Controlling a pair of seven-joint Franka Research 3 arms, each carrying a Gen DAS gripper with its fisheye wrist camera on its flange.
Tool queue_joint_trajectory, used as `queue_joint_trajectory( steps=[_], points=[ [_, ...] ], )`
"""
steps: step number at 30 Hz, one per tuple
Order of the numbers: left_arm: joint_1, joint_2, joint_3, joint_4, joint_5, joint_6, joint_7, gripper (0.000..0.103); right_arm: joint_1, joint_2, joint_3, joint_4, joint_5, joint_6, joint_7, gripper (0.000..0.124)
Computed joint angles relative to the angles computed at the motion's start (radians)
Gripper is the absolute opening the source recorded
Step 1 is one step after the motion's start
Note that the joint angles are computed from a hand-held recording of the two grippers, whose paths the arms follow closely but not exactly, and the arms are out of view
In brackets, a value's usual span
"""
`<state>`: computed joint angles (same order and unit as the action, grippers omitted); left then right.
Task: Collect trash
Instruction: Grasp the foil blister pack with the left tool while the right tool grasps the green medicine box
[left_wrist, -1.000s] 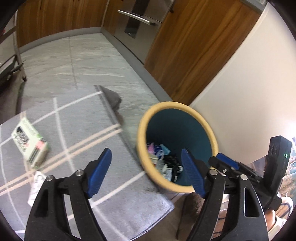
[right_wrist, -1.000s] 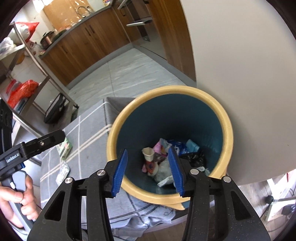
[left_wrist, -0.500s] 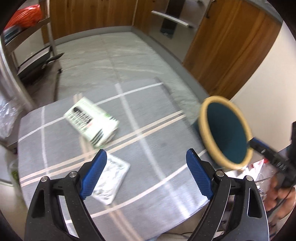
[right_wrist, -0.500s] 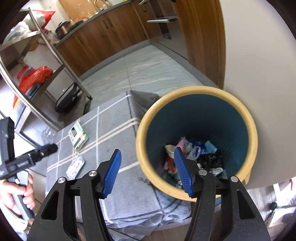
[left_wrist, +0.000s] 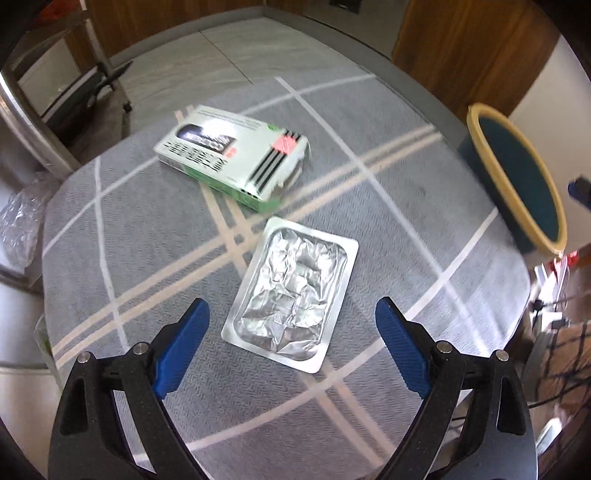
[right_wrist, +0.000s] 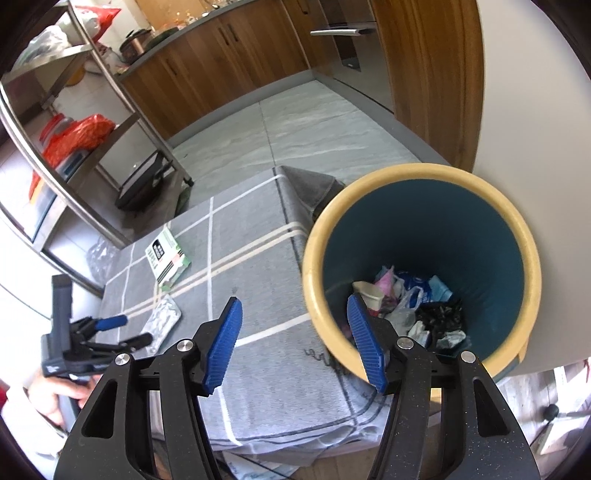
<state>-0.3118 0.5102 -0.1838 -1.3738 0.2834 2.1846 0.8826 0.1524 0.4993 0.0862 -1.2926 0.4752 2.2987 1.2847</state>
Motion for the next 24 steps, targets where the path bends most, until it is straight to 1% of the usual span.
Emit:
queue_joint_trajectory(
  steps=[3, 9, 16, 17, 18, 19, 24],
  points=[
    [0.009, 0.017, -0.008, 0.006, -0.015, -0.005, 0.037, 0.089, 0.014, 0.012, 0.002, 0.018, -0.011, -0.008, 0.008, 0.061],
    [0.008, 0.045, -0.006, 0.025, -0.025, -0.024, 0.063, 0.089, 0.046, 0.038, 0.008, 0.053, -0.036, -0.023, 0.025, 0.061],
    [0.004, 0.031, 0.010, -0.014, 0.006, 0.022, 0.048, 0.089, 0.082, 0.066, 0.014, 0.088, -0.068, -0.045, 0.030, 0.061],
    [0.000, 0.030, 0.014, -0.018, 0.016, 0.030, 0.038, 0.088, 0.087, 0.070, 0.014, 0.094, -0.074, -0.049, 0.031, 0.061],
    [-0.001, 0.024, 0.016, -0.030, 0.022, 0.044, 0.028, 0.082, 0.090, 0.072, 0.014, 0.095, -0.076, -0.050, 0.031, 0.061],
    [-0.003, 0.017, 0.017, -0.040, 0.030, 0.057, 0.019, 0.074, 0.094, 0.076, 0.015, 0.101, -0.080, -0.053, 0.032, 0.061],
    [0.008, -0.008, -0.001, -0.067, 0.001, 0.060, 0.011, 0.070, 0.111, 0.093, 0.016, 0.123, -0.097, -0.065, 0.032, 0.061]
  ],
)
